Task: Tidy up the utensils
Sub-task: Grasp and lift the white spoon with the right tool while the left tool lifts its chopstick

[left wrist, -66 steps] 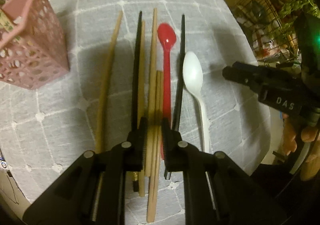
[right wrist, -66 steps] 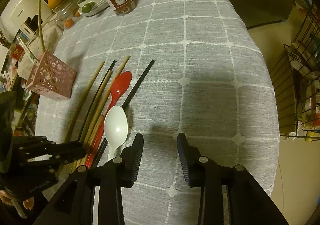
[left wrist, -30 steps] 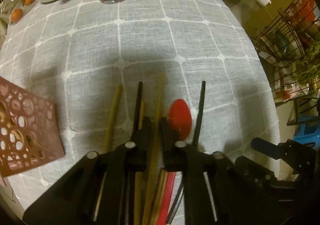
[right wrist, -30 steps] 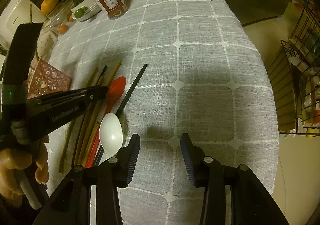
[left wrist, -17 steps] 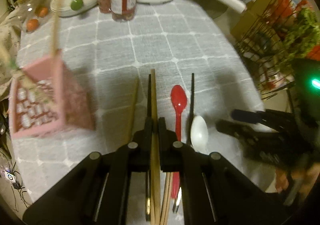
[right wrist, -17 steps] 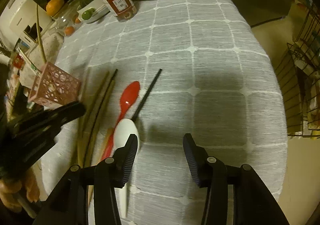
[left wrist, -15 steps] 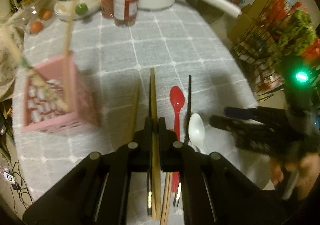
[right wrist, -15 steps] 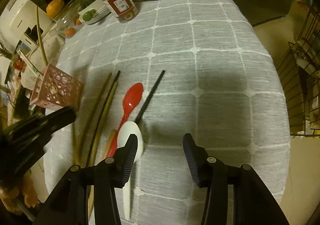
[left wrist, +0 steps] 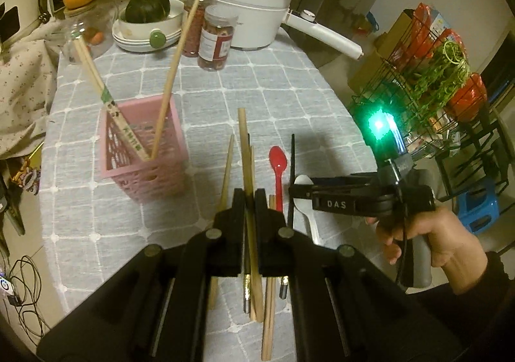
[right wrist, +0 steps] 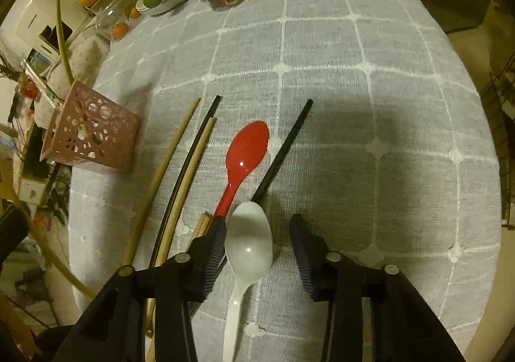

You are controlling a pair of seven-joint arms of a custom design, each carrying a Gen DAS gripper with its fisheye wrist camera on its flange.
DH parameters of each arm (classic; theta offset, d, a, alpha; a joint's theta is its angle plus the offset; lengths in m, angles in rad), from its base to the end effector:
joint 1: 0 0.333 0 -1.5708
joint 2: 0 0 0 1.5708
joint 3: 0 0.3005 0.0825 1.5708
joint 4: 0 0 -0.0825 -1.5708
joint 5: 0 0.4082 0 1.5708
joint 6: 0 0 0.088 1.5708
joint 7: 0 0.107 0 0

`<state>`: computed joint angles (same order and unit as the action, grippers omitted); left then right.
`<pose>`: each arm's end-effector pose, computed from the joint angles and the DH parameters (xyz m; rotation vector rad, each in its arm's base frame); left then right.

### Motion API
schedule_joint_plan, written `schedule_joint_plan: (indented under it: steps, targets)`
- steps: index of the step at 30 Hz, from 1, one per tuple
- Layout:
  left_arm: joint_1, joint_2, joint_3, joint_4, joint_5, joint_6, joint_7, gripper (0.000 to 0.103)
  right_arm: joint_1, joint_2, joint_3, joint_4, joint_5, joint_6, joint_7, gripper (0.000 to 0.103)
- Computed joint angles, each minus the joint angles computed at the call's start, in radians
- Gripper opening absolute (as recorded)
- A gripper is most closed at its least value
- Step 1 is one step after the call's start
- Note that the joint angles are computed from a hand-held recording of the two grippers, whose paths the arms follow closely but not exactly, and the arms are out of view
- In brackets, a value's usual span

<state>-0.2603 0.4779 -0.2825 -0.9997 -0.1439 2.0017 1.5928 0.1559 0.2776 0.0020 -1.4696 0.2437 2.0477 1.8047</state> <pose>0.6559 -0.3329 0.6446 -1.5413 2.5250 -0.9149 0.6834 0.1220 0.5344 -1.7965 2.1003 0.0375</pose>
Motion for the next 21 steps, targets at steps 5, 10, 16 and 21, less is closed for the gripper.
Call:
schedule_joint_plan:
  steps: [5, 10, 16, 21]
  targets:
    - [0.010, -0.017, -0.003, -0.019, -0.011, 0.002, 0.013, 0.007, 0.005, 0.010, 0.004, 0.014, -0.006, -0.015, -0.026, 0.018]
    - [0.015, -0.056, -0.001, -0.074, -0.010, 0.031, 0.030, 0.007, 0.010, -0.009, 0.003, 0.003, -0.018, -0.011, -0.050, 0.009]
    - [0.023, -0.107, -0.004, -0.138, -0.022, 0.068, 0.059, 0.007, 0.021, -0.063, 0.004, -0.045, -0.040, 0.035, -0.062, 0.005]
    - [0.021, -0.138, -0.001, -0.178, -0.020, 0.093, 0.071, 0.007, 0.023, -0.099, 0.011, -0.072, -0.037, 0.060, -0.098, 0.006]
